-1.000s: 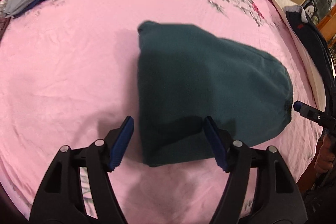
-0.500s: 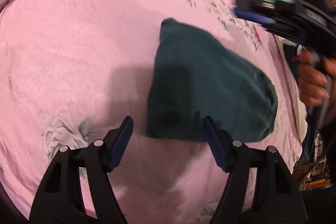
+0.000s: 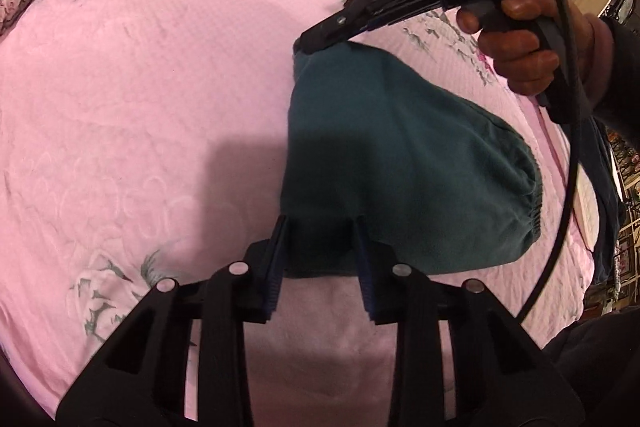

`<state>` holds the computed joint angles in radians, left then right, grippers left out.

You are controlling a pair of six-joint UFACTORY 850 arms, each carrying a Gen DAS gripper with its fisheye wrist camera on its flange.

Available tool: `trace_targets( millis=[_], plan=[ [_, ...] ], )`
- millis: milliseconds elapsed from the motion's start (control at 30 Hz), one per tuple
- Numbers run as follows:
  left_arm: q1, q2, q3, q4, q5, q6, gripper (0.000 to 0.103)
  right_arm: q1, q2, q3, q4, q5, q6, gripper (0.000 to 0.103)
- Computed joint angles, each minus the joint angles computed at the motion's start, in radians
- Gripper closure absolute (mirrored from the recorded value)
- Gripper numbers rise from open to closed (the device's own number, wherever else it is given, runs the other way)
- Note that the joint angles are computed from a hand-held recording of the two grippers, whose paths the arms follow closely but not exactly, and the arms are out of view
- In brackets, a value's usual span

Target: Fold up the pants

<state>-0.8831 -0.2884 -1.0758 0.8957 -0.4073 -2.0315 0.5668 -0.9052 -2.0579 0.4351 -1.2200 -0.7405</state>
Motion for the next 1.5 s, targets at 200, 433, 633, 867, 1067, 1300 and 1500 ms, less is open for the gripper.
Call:
trace_targets(
  millis=[200,433,633,867,1067,1300,1500],
  plan=[
    [-0.017,-0.015,-0.006,0.006,-0.028,-0.012,0.073,-0.018,-0.038,-0.022,0.067,0.007,0.044,0.093],
    [0.005,0.03,0.018,-0.131,0.011,0.105,0.071,-0.048,0.047,0.047,0.137,0.059,0.01,0.082],
    [0.021,0.107,0.028,-0.056,-0.078,0.043,0.046,-0.159,0.289,0.337,0.336,0.123,-0.146,0.08],
    [0.1,-0.053,-0.162,-0.107,-0.05,0.316,0.033,-0.313,0.472,0.714,0.446,0.207,-0.164,0.079],
    [0.115,-0.164,-0.247,-0.298,-0.12,0.512,0.029,-0.399,0.469,0.828,0.594,0.271,-0.197,0.088],
    [0.052,-0.142,-0.333,-0.325,-0.21,0.498,0.03,-0.456,0.594,0.886,0.698,0.319,-0.333,0.051],
    [-0.026,-0.345,-0.625,-0.427,-0.238,0.74,0.03,-0.493,0.554,0.844,0.679,0.242,-0.378,0.05]
  ],
)
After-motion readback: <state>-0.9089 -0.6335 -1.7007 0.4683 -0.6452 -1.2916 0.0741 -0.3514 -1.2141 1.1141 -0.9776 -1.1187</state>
